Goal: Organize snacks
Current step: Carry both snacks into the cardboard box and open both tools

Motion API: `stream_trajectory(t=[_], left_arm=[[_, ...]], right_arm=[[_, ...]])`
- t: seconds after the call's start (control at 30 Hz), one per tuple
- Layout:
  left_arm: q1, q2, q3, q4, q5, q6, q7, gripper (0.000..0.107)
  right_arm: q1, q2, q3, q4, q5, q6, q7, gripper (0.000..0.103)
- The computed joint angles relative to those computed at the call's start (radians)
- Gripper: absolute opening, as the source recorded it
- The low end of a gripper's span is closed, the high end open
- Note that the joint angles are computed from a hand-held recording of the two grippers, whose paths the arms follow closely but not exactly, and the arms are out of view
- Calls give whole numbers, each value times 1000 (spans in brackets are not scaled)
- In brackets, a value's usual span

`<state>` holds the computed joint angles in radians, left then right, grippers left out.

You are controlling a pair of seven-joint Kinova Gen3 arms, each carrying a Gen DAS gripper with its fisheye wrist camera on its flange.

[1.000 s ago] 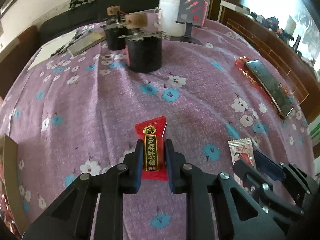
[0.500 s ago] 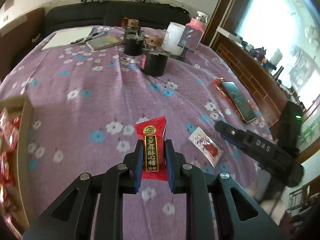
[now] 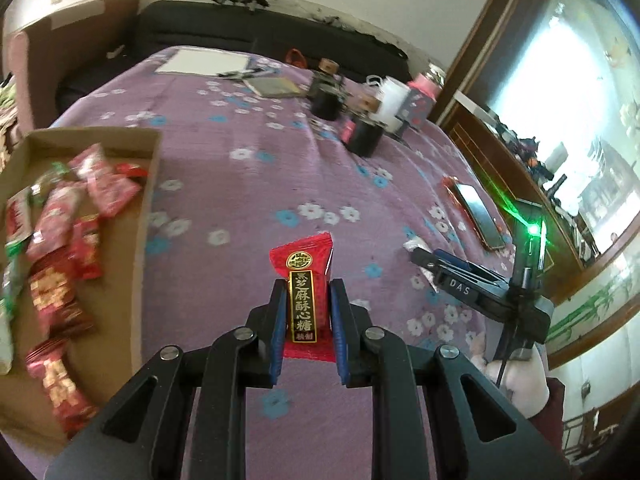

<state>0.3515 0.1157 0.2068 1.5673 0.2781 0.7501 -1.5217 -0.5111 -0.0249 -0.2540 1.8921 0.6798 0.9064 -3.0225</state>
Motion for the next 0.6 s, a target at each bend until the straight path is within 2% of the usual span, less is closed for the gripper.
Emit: stream_trajectory(t=[0.03,0.23,0.4,0.6], left_arm=[[-11,-10,-4,11,13,-1,-12,17],[-91,-86,-50,95,124,-6,-115,17],[-150,-133,-99,152,217,-11,-189,17],[-206,-172,-142,197,238,-27,-198,17]], right_arm=[[-5,8,-6,-9,7,29,-5,35],[-56,22,-31,-29,46,149,-60,31],[-78,-34,-49,-2,53,134,-139,31],[-98,-36,-101,-78,70,126,-103,31]])
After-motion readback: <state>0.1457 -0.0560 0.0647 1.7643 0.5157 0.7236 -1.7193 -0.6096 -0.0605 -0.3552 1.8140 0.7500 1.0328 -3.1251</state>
